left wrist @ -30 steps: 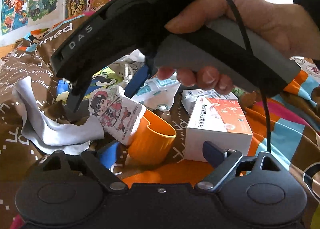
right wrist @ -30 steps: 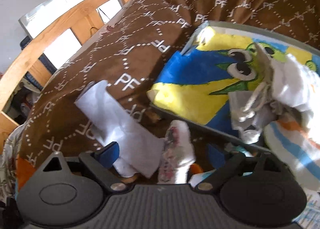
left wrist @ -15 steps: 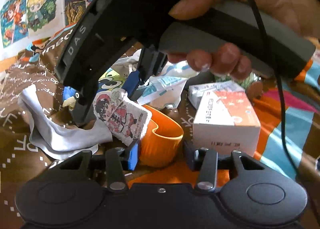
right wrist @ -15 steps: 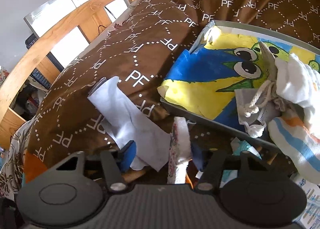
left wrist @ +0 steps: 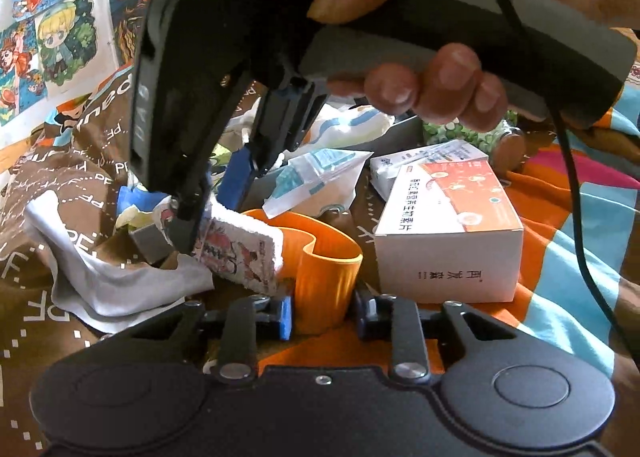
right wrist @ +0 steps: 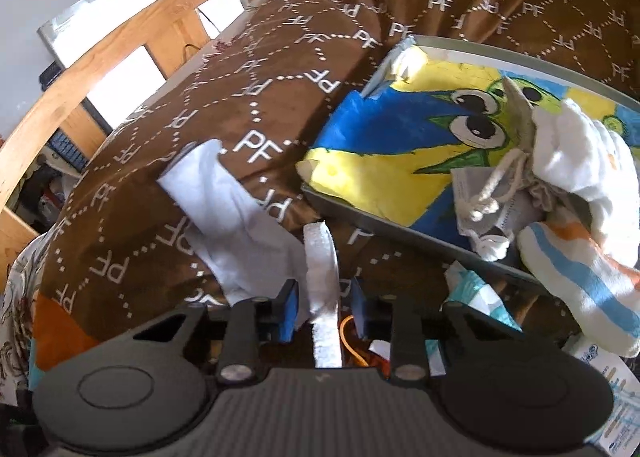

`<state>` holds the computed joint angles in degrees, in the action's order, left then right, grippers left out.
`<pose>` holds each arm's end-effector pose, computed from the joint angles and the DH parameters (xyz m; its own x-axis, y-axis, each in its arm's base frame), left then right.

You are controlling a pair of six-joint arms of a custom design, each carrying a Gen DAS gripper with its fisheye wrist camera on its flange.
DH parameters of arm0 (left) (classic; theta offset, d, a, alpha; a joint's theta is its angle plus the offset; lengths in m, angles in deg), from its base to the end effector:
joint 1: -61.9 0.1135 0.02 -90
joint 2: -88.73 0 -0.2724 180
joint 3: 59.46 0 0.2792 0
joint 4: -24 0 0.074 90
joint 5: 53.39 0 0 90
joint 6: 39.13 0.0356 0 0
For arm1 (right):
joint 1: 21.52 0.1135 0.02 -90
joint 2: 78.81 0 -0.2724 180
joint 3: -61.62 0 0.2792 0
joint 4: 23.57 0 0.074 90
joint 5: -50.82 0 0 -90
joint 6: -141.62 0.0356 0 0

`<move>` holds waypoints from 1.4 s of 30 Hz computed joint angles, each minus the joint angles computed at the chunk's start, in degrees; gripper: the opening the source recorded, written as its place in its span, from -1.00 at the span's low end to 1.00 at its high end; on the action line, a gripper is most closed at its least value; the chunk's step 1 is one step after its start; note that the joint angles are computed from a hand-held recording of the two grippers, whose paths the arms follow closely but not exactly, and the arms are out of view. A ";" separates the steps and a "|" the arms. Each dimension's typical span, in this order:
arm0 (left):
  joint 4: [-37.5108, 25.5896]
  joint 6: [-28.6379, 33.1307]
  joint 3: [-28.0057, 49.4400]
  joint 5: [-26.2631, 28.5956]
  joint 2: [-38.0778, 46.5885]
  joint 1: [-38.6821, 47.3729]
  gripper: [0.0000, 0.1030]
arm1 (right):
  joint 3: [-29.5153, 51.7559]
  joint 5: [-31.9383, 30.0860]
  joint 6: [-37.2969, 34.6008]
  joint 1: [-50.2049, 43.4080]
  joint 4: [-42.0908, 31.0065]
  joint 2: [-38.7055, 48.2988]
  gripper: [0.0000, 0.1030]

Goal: Organize soft objects

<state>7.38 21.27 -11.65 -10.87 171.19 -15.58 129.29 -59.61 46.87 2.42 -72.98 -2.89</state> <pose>0.0853 -0.2631 0.1483 -0.4236 0.3674 -0.8280 0.4032 0.8950 0.1909 0.2577 0.1280 0.2469 -0.7239 -0.4063 -0.5575 -0.6130 0.7496 0.2496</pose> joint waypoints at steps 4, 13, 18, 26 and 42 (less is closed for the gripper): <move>0.17 -0.50 -0.26 0.31 -0.32 0.26 -0.44 | -0.12 1.18 1.18 0.11 0.73 0.33 -0.37; 1.87 0.51 -2.55 3.35 -5.05 1.05 -0.60 | -1.65 -1.64 2.59 -2.55 1.80 -1.69 -0.72; 1.39 0.98 -2.04 2.73 -4.70 0.44 -0.62 | -3.64 -4.87 3.56 -4.94 3.63 -4.47 -0.73; 0.61 1.91 -1.83 -0.31 -5.88 -1.52 -0.62 | -9.77 -16.48 6.06 -12.94 12.41 -11.55 -0.73; -3.56 -8.41 -2.57 -9.78 -11.78 -3.63 -0.67 | -13.36 -27.76 9.15 -22.18 22.84 -11.94 -0.70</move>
<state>3.82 12.86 -14.22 -20.65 159.41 -19.21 115.93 -87.37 56.02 -19.76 -50.15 -14.84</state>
